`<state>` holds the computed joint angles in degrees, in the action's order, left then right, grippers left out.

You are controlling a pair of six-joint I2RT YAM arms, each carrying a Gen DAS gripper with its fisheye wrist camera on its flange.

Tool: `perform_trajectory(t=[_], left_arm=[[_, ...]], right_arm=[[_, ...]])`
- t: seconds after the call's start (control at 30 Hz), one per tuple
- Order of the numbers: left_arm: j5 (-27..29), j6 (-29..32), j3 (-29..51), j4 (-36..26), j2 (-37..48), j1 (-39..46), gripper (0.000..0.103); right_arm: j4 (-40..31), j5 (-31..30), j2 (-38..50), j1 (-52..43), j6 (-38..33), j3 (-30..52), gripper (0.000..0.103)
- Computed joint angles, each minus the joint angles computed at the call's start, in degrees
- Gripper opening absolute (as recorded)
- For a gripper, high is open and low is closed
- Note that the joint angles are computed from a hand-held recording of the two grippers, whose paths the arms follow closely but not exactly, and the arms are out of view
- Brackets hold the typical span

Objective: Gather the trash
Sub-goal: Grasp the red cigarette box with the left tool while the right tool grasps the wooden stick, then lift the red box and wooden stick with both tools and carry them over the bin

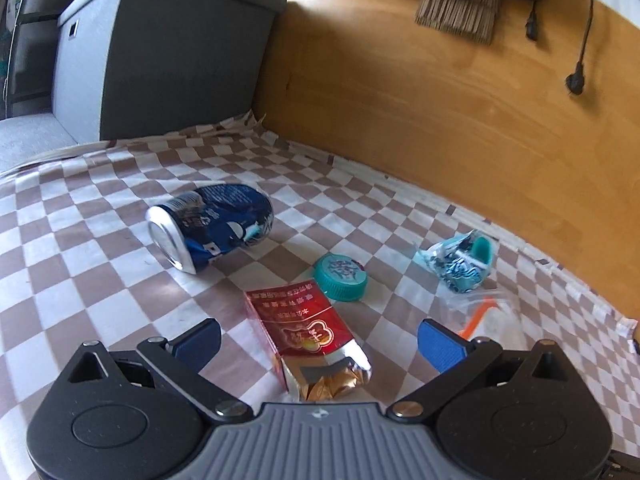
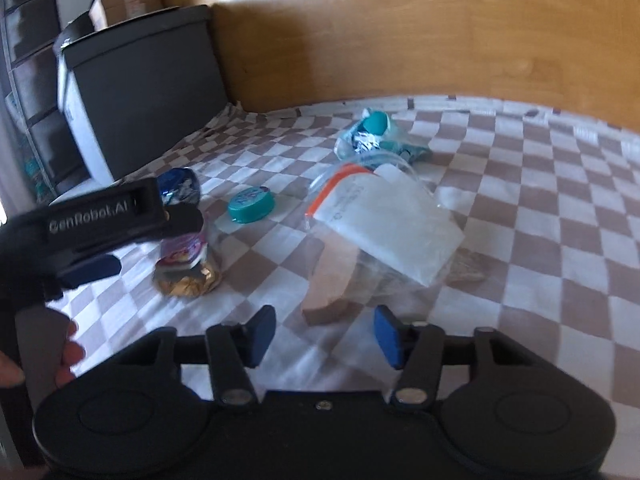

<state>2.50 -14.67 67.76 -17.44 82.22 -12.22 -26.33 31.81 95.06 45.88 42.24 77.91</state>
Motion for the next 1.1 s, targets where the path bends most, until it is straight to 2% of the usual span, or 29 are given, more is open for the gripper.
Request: perform_trajectory(t=[0.07,0.1,0.17,0.27,0.33,0.4,0.43,0.57,0.73,0.87,0.97,1.03,1.1], left_arm=[[-0.2,0.0,1.2,-0.2,2.0,-0.3,0.102],[-0.2,0.2,1.6,-0.2,2.8,-0.5,0.101],[-0.3,0.5,2.7,-1.4,4.4,-0.6,0.092],[-1.2,-0.4,3.3,-2.6,5.7,-0.9,0.084],[-2.9,0.6,2.6,-1.8,5.6,-1.5,0.080],[-4.4,1.3,2.1,-1.6,5.3,-2.0,0.071],[-4.2,2.5,1.6,-1.2,5.0,-2.0,0.062],[-3.5,6.4,-1.6,-0.1,2.1,-1.8,0.058],[1.7,8.9,-6.3,-2.6,-4.8,-0.2,0.054],[7.9,13.5,-10.5,-7.1,-12.1,2.1,0.052],[14.5,19.3,-11.8,-13.4,-17.1,5.3,0.052],[19.1,25.3,-11.5,-19.1,-19.4,7.8,0.052],[20.8,31.4,-10.7,-24.5,-21.1,9.3,0.052]], right_arm=[[1.2,0.7,1.4,-0.6,-0.7,0.8,0.052],[1.7,0.9,2.2,-0.8,-1.2,1.3,0.045],[1.9,1.5,2.8,-0.9,-1.9,1.7,0.030],[3.1,1.0,1.1,-0.9,-1.2,-0.5,0.024],[3.1,0.9,-0.5,-0.3,-1.3,-2.0,0.024],[1.8,1.8,-1.9,1.1,-1.3,-3.1,0.024],[1.2,2.4,-2.4,1.9,-1.1,-3.4,0.024],[-2.9,5.6,-5.2,6.8,1.1,-5.3,0.024],[-9.6,8.8,-7.6,12.9,6.8,-5.6,0.024],[-15.7,11.4,-8.7,17.8,13.3,-5.2,0.024],[-19.9,12.6,-9.3,21.3,18.2,-4.7,0.024],[-22.8,13.4,-9.5,23.6,21.4,-4.1,0.024],[-25.2,14.1,-9.3,25.5,23.2,-3.3,0.024]])
